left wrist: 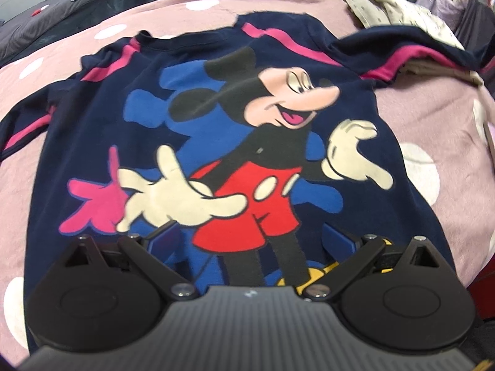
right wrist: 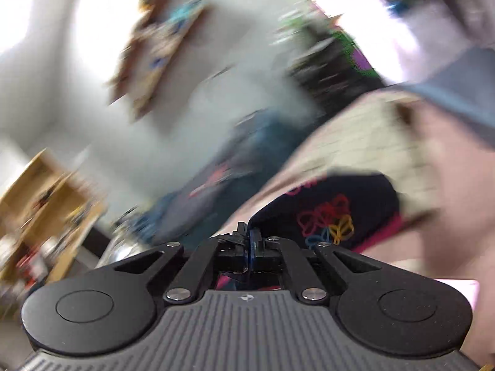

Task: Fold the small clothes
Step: 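Lift the pink-striped sleeve with the right gripper and lay it across the body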

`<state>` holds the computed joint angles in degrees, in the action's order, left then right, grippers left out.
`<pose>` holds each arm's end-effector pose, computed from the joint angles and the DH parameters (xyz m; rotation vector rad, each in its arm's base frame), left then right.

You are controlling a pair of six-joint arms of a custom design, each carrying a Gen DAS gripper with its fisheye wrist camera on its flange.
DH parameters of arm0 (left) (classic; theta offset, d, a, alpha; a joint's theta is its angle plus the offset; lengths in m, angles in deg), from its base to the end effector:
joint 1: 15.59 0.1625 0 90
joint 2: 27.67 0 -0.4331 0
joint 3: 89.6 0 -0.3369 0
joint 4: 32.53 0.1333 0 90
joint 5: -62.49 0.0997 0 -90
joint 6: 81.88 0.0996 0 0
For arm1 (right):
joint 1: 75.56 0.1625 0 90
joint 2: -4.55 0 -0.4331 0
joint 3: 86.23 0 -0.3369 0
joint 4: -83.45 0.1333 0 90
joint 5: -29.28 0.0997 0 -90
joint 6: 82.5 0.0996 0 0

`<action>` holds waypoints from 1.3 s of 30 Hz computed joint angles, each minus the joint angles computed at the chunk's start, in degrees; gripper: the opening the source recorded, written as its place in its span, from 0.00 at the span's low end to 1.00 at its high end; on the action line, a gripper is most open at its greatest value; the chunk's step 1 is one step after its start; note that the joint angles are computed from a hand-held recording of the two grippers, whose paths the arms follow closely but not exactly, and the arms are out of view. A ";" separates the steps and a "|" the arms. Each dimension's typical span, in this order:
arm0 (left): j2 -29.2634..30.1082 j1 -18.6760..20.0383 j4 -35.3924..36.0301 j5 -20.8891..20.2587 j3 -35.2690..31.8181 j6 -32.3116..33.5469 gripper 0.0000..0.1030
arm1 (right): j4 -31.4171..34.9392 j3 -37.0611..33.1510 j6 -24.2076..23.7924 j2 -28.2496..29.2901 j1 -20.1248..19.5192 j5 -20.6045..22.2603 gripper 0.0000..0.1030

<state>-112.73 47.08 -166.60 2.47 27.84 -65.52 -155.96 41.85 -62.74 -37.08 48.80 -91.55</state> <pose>-0.0380 -0.4722 0.3493 0.9085 2.4593 -0.3341 0.3310 -0.3383 0.1639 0.1026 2.5730 -1.7031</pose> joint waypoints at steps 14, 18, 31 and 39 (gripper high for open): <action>-3.67 6.02 5.00 7.14 -14.33 1.28 0.96 | 36.91 -30.67 1.25 21.13 -8.44 37.24 0.02; -4.31 6.92 7.00 5.38 -17.86 2.88 0.96 | 42.73 -33.11 0.79 24.53 -7.05 36.29 0.03; -8.33 6.95 14.94 -2.82 -12.26 10.07 0.96 | 32.91 -22.00 -1.56 19.47 -4.73 9.47 0.57; -13.48 1.94 7.67 -1.32 -1.09 25.45 0.75 | 24.53 -17.84 -0.01 17.98 -5.70 0.62 0.57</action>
<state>-126.22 49.03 -158.93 1.15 26.76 -40.07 -131.43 24.01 -62.75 -19.10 43.10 -90.92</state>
